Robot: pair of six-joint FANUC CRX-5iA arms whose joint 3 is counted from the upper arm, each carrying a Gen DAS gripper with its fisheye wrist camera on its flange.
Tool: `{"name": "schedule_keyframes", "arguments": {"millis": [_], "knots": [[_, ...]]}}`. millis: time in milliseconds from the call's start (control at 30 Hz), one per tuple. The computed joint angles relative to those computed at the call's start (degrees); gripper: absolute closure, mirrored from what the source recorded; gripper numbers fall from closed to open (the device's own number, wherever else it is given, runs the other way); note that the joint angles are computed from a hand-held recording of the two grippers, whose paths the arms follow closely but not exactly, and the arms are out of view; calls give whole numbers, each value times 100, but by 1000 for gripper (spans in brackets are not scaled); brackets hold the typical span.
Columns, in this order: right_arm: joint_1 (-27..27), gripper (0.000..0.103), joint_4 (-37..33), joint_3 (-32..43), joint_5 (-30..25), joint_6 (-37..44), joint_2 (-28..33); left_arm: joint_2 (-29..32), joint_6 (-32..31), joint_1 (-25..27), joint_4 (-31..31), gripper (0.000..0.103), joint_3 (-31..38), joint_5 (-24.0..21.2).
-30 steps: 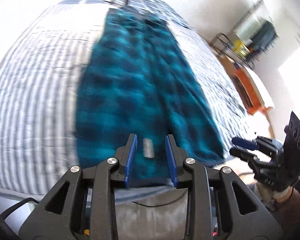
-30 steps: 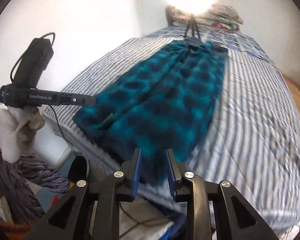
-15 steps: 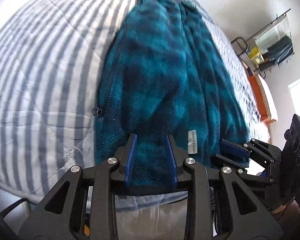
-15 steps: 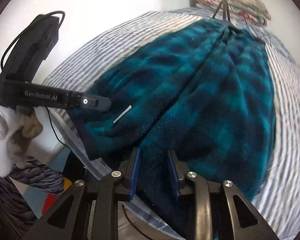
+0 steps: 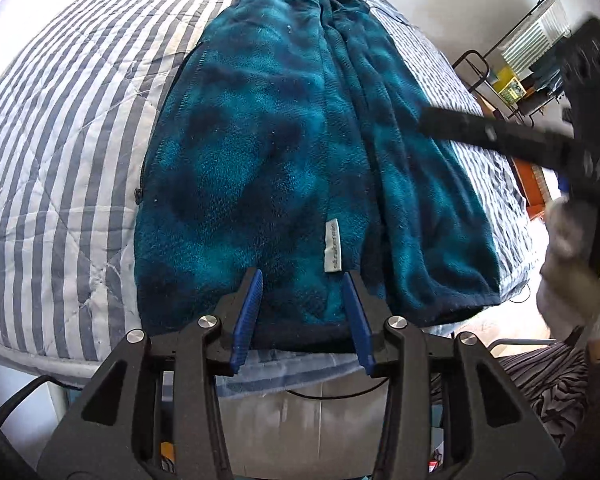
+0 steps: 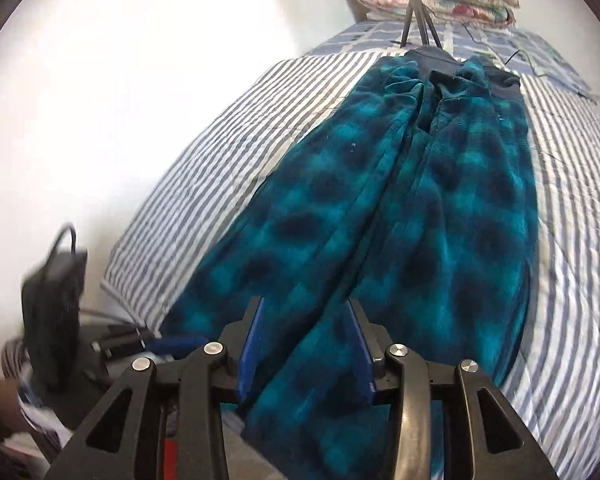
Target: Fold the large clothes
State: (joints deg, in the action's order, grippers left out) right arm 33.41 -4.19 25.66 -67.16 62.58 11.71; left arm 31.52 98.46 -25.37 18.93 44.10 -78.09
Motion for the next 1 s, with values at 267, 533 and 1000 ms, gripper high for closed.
{"name": "schedule_keyframes", "arguments": {"millis": [267,533,1000], "knots": [[-98,56,138,1251,-712,-76,1123,160,-87,18,174,103,145,-17],[-75,75,326,1946,-1292,-214,1798,-196,-205,42,320,99,-336,233],[-303,100,-105,1436,-580,-312,1226,-403,-683,-20,1097,103,-671,609]]}}
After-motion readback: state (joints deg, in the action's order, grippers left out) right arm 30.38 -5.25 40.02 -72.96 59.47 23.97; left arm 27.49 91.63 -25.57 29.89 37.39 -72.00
